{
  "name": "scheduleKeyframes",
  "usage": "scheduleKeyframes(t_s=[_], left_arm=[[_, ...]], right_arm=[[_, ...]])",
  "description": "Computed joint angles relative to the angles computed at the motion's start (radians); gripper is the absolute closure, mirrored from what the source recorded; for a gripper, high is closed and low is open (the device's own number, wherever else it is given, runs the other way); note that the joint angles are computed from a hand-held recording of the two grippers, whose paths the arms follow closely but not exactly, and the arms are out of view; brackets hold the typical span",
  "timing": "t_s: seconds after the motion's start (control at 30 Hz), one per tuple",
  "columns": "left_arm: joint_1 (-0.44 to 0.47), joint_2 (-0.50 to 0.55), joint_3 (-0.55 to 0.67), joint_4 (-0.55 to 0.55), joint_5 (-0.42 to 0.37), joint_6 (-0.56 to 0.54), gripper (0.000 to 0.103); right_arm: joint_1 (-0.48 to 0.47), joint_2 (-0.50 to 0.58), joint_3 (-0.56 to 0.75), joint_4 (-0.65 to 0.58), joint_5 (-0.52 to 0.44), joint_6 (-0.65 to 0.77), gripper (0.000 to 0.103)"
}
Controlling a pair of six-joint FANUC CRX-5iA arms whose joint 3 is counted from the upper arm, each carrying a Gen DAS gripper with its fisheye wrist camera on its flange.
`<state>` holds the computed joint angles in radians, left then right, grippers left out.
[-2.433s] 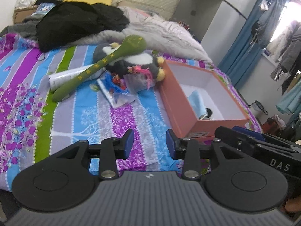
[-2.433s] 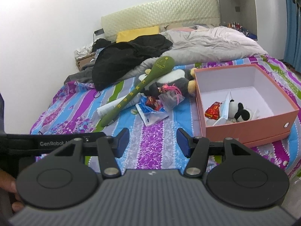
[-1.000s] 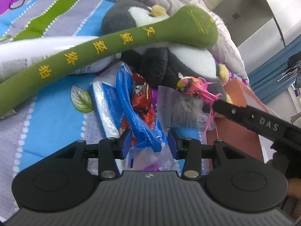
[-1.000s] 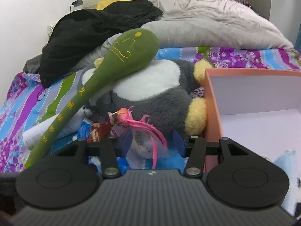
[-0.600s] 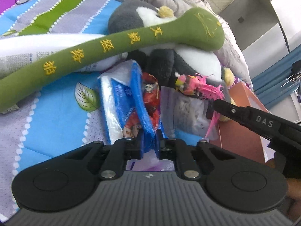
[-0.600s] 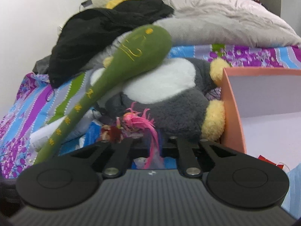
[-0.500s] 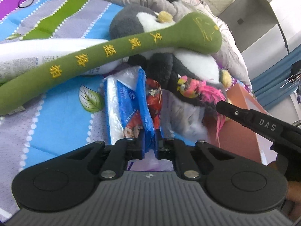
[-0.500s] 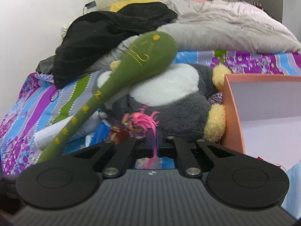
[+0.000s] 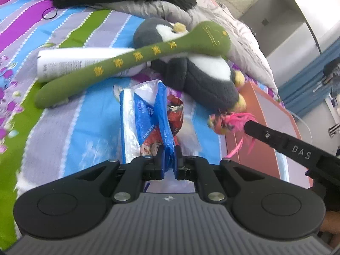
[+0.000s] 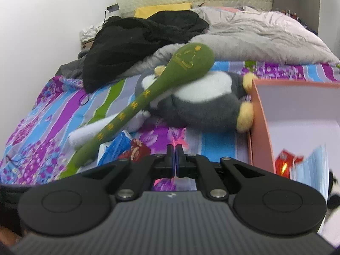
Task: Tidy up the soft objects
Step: 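Close the left tool on the blue wrapper while the right tool grasps the pink hair tie, then grasp the red snack packet with the right tool while the left tool holds the blue wrapper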
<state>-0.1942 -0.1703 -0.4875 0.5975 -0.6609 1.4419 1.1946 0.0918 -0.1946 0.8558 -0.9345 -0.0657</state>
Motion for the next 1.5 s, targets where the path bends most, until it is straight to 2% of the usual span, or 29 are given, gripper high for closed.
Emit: scheduleKeyframes(t_s=[0.23,0.43,0.7,0.73,0.8,0.83,0.87,0.97,1.1,1.27,1.5], left_arm=[[0.019,-0.121,-0.071,-0.059,-0.097,0.02,0.094],[0.053,-0.216,-0.156,-0.056,-0.158,0.024,0.094],[0.103,-0.28,-0.217,-0.037,-0.194,0.004,0.094],[0.109,-0.286,-0.222,-0.034,-0.198,0.0,0.094],[0.116,-0.287,-0.225,-0.029,-0.2,-0.004,0.094],[0.12,-0.286,-0.227,-0.023,-0.201,-0.009,0.094],[0.126,-0.288,-0.232,-0.018,-0.203,-0.016,0.094],[0.143,-0.295,-0.244,-0.004,-0.21,-0.034,0.094],[0.153,-0.292,-0.252,0.005,-0.214,-0.051,0.094],[0.162,-0.294,-0.26,0.01,-0.215,-0.062,0.094],[0.158,-0.288,-0.256,-0.002,-0.223,-0.067,0.094]], right_arm=[[0.105,-0.018,-0.037,-0.054,-0.054,-0.089,0.099],[0.172,-0.012,-0.058,-0.149,-0.075,-0.13,0.097],[0.199,-0.005,-0.052,-0.229,-0.081,-0.133,0.095],[0.199,-0.002,-0.043,-0.241,-0.092,-0.126,0.093],[0.2,0.001,-0.028,-0.256,-0.111,-0.125,0.079],[0.202,-0.004,-0.03,-0.247,-0.111,-0.138,0.064],[0.205,-0.007,-0.032,-0.234,-0.113,-0.151,0.055],[0.21,-0.008,-0.019,-0.212,-0.128,-0.16,0.056],[0.191,0.001,-0.002,-0.202,-0.077,-0.161,0.056],[0.149,0.039,0.024,-0.229,0.037,-0.141,0.056],[0.089,0.08,0.023,-0.284,0.201,-0.225,0.055]])
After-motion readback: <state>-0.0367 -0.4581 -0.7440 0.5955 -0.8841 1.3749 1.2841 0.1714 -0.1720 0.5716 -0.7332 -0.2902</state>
